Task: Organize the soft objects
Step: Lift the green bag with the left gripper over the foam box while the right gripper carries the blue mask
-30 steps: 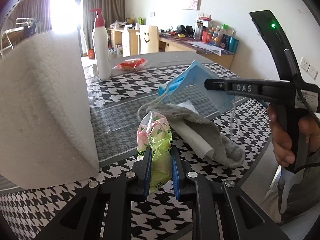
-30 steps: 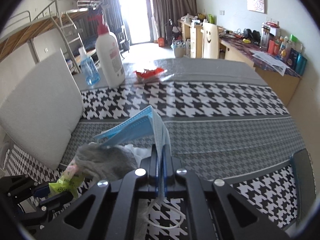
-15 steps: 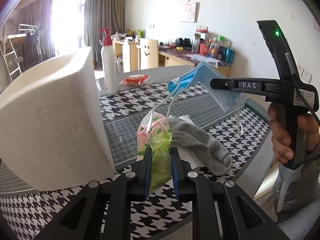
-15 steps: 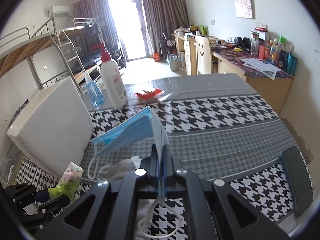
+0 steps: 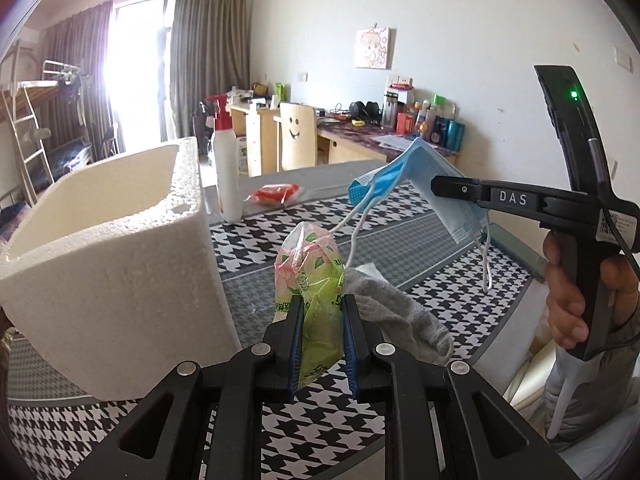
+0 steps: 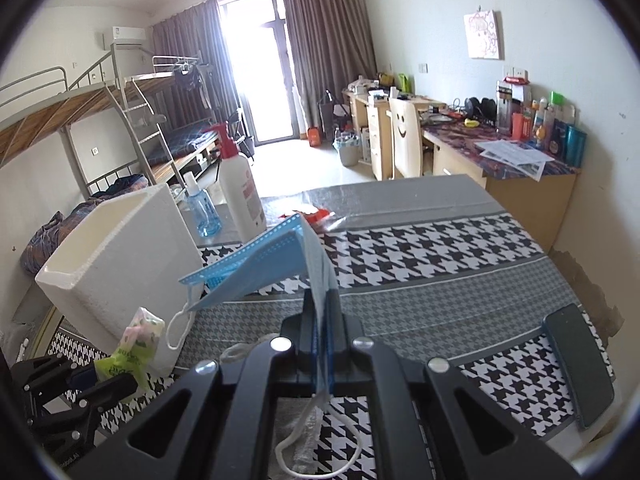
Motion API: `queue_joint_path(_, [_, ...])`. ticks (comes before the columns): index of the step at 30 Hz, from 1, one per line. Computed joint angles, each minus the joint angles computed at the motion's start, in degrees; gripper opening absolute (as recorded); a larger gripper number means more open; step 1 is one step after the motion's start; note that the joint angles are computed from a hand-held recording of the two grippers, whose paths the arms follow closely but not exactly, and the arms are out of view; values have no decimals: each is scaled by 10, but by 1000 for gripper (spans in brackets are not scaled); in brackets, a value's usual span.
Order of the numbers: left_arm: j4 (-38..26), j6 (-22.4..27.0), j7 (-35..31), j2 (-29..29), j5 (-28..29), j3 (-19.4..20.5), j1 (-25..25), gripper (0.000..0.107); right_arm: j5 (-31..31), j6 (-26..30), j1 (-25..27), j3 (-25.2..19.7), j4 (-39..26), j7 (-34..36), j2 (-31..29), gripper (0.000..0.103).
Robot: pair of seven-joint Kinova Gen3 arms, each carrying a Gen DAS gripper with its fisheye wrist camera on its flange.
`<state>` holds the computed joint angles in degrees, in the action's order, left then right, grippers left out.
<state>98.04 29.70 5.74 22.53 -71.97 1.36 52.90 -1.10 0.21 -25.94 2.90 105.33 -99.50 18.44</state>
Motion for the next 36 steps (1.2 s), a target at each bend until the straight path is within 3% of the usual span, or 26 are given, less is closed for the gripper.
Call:
queue_joint_path(11, [14, 25, 37, -15, -42, 14, 0, 19, -22, -28, -39, 44, 19, 12, -14, 5])
queue_joint_path(15, [14, 38, 41, -21, -54, 25, -6, 19, -46, -41, -87, 94, 28, 30, -16, 6])
queue_joint_path(25, [21, 56, 68, -31, -95, 49, -24, 19, -110, -61, -127, 129, 36, 87, -24, 6])
queue_joint_path(36, [20, 80, 99, -39, -124, 63, -38, 19, -137, -73, -80, 70, 25, 129, -27, 6])
